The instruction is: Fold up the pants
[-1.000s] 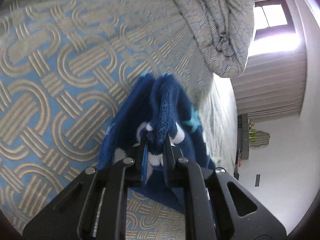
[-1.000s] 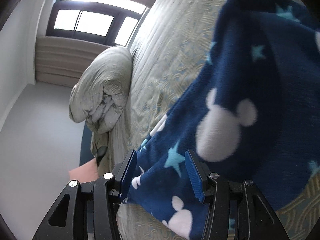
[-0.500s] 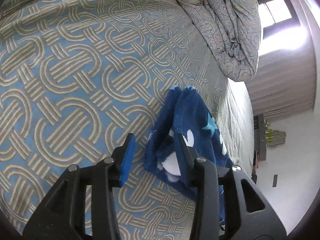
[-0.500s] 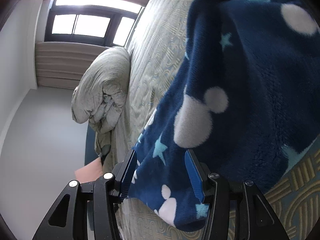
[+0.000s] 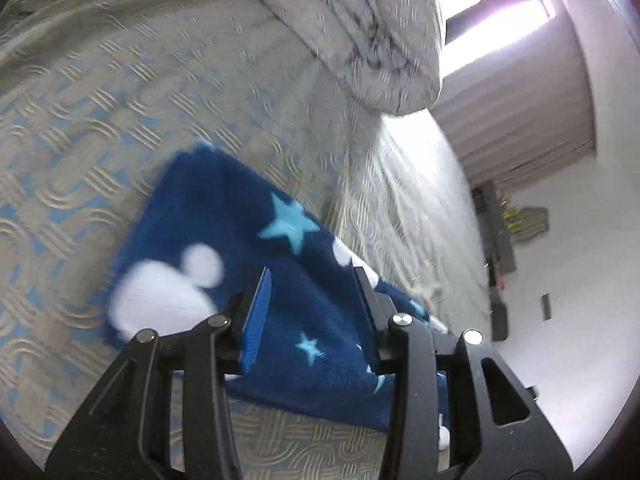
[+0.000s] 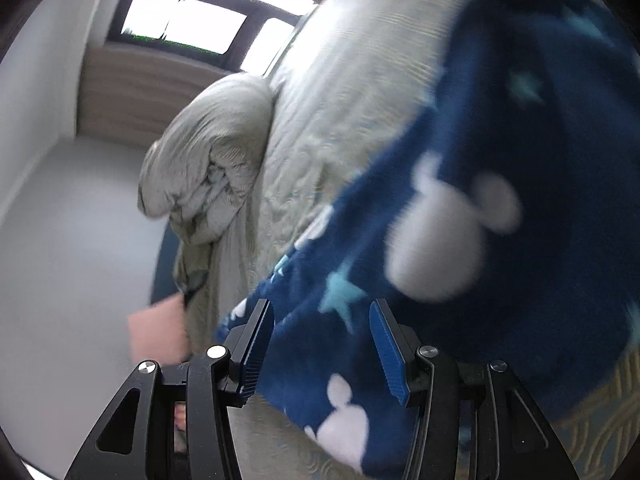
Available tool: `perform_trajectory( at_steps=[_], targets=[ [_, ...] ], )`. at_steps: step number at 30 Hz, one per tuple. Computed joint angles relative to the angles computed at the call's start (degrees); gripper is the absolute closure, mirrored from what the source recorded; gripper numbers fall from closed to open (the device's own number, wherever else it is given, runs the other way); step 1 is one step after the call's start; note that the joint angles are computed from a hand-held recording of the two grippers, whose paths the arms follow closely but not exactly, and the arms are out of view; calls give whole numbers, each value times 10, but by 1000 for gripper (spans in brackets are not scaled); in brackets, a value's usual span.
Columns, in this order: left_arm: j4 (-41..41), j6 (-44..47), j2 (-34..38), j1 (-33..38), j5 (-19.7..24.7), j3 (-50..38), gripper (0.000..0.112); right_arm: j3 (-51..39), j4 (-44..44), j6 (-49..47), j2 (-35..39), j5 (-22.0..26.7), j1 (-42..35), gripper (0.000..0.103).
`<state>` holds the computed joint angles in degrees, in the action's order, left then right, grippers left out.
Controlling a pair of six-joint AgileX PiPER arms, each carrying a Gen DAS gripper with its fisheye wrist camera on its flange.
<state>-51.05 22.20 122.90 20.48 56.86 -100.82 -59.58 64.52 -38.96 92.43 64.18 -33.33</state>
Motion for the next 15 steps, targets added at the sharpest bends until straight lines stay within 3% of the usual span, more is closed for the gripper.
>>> perform_trajectory(
  at_steps=[2,4,7,11,15],
  targets=[
    [30,-34,20,-27,-15,-19,74,-34,-32,37,9,-36,53,74],
    [72,-66,37,-49,-34,-32,77,-88,-105,80,16,-78,119,75],
    [104,-100,57,-61,-51,-35,77,-193,-226,140,68,-100,212,75],
    [33,-18,51,-45,-86,20,76,-259,-243,165,136,-75,250,67],
    [-22,101,24,-46,-142,89,76,-289,-283,186,172,-86,281,67]
  ],
)
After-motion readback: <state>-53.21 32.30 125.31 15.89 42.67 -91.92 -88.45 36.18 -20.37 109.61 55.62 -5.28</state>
